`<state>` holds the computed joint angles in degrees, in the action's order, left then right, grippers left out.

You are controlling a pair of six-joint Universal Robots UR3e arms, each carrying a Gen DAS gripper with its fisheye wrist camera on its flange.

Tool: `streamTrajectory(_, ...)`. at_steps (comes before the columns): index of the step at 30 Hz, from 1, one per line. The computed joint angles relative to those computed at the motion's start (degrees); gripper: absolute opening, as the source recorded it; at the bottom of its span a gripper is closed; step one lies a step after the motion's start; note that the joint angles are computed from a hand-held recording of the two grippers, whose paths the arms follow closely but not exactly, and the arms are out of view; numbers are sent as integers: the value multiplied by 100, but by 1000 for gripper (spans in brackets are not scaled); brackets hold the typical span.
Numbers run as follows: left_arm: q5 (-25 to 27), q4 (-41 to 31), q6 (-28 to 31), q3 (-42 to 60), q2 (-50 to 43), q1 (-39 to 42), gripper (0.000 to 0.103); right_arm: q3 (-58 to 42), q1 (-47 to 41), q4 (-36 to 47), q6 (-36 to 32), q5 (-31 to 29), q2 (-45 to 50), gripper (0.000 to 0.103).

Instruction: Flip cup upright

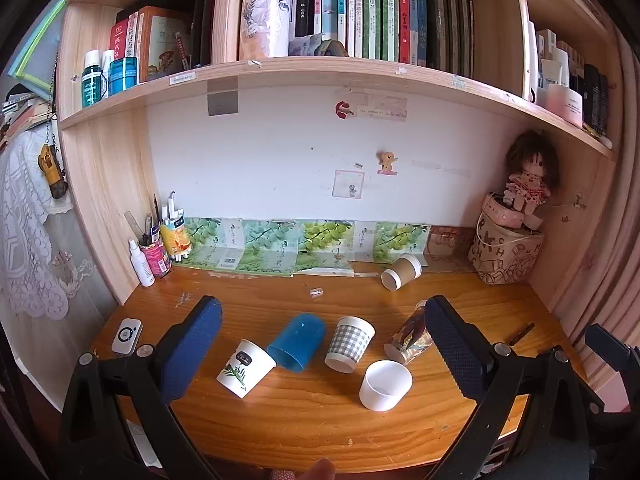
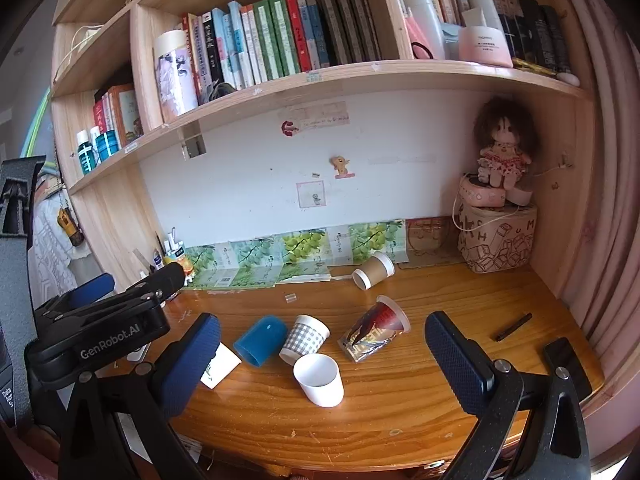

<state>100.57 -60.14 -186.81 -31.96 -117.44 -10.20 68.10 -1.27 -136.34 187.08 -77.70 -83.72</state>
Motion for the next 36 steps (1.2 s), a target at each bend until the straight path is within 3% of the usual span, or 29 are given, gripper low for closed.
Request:
streamTrajectory(7, 118, 93, 68, 29, -40, -122, 102, -272, -10, 130, -83, 165, 223, 102)
streamTrajectory(36, 463, -786, 40, 1418, -775, -368, 102, -142, -335, 330, 36, 617, 178, 102)
